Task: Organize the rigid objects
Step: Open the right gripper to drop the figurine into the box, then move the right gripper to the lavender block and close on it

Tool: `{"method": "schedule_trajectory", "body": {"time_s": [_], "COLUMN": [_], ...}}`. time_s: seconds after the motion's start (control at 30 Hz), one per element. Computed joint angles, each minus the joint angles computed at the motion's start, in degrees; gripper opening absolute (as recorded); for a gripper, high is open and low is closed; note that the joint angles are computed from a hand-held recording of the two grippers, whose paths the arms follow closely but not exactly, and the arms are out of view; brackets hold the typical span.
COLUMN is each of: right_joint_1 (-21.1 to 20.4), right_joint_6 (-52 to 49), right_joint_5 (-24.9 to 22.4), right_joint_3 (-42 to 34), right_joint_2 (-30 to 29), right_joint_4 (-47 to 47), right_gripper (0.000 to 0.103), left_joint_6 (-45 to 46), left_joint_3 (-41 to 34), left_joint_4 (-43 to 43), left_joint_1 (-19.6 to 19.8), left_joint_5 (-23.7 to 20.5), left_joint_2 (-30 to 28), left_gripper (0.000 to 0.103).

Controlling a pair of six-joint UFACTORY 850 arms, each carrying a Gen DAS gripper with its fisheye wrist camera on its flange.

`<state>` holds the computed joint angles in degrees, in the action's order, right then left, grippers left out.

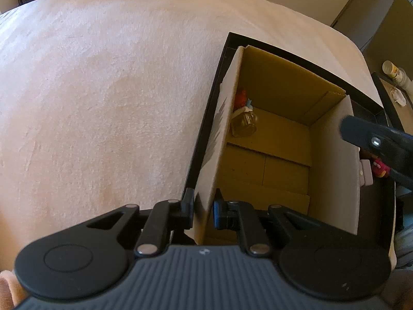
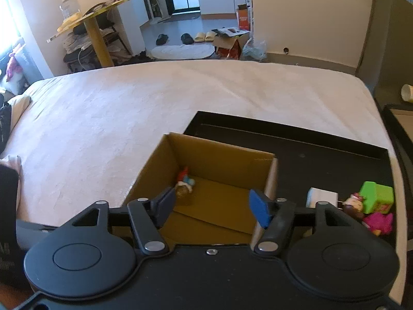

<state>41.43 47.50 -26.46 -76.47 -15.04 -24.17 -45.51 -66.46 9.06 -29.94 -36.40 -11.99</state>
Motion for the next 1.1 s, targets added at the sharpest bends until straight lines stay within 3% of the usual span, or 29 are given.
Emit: {"method": "schedule_trajectory", "body": {"time_s": [0.3, 0.67, 1.1], "right_joint_1": [-1.25, -3.37, -5.38], "right_joint_6": [10.81, 12.4, 27.55], "right_joint_5": [0.99, 2.65, 5.16], "right_joint_3": [6.48, 12.1, 19.34], "right_joint_2": [4.99, 9.09, 12.67], "right_joint_4": [-9.03, -9.32, -22.14], "right_gripper": [0.075, 0.081, 0.09], "left_joint_6": [-3.57, -5.36, -6.19], "left_joint_3": [-0.27, -0.75, -1.23], "left_joint_4": [3.94, 5.8, 6.16], "left_joint_1": [-1.12, -1.87, -2.1], "left_joint_5": [-1.46, -2.6, -3.39], "left_joint_2": [0.14, -0.07, -0.28], "left_gripper": [0.012, 0.012, 0.012]}}
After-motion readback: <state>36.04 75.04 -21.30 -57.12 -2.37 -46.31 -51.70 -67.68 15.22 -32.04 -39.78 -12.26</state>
